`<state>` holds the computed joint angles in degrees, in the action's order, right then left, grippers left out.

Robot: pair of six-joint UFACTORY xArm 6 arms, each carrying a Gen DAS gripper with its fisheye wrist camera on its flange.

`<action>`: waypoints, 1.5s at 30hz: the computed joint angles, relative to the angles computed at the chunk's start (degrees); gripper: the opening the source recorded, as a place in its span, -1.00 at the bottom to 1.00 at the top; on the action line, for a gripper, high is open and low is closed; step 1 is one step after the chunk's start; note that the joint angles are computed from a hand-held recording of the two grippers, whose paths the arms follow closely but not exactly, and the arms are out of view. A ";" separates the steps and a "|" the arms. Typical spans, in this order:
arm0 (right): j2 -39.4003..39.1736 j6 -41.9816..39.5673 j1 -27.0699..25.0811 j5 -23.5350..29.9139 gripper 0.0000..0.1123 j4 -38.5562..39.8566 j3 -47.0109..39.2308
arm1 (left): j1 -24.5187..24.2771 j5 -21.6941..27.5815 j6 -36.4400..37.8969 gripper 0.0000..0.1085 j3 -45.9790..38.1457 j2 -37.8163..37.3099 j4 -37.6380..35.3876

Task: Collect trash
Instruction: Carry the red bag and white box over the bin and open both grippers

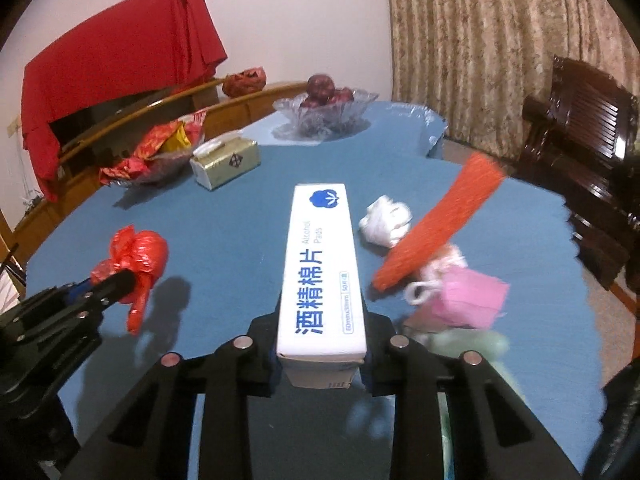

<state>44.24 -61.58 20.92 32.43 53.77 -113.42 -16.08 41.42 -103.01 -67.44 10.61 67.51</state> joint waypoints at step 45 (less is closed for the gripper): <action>-17.40 -9.30 -23.81 -7.16 -0.48 10.70 20.78 | -18.11 -6.57 26.91 -0.68 -48.10 31.39 -13.56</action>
<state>26.83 -70.88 -2.89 25.27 64.47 -92.64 -34.19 34.85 -76.09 -115.55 42.00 53.95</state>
